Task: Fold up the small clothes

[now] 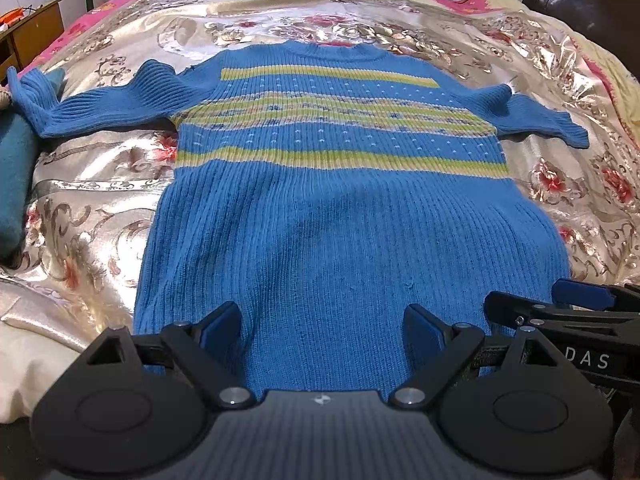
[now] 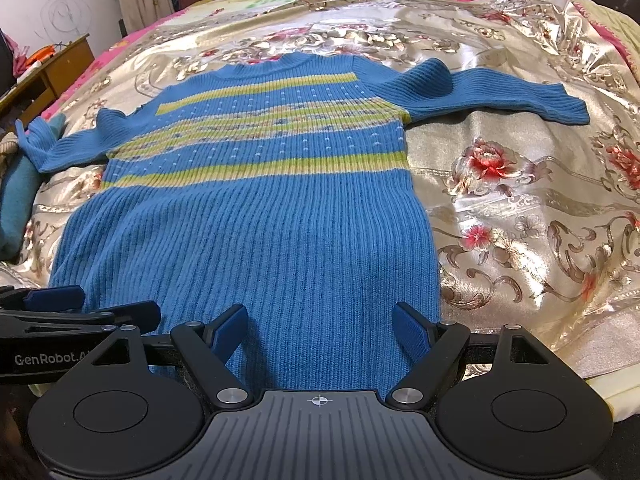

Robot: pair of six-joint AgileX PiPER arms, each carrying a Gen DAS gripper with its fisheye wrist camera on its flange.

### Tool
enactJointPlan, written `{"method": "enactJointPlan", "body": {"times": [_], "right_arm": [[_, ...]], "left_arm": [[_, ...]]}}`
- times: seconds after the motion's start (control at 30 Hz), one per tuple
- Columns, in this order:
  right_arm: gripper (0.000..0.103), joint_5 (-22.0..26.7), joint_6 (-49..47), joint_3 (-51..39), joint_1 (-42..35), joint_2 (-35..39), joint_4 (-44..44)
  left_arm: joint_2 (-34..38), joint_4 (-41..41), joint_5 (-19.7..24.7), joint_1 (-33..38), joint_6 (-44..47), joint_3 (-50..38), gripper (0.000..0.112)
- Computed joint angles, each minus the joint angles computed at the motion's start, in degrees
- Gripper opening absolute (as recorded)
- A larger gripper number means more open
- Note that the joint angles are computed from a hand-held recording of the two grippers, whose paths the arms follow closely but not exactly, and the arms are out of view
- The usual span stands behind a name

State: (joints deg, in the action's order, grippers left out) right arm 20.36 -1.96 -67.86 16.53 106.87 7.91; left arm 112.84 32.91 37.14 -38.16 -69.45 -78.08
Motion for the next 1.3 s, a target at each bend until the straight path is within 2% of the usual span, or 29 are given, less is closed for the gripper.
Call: {"method": "enactJointPlan", "body": {"times": [1.3], "right_arm": [[0.081,-0.4,-0.7,0.3,-0.4,0.2,0.4]], "left_arm": [[0.5,0.5,1.5,-0.4,0.5,-1.0,0.093]]}}
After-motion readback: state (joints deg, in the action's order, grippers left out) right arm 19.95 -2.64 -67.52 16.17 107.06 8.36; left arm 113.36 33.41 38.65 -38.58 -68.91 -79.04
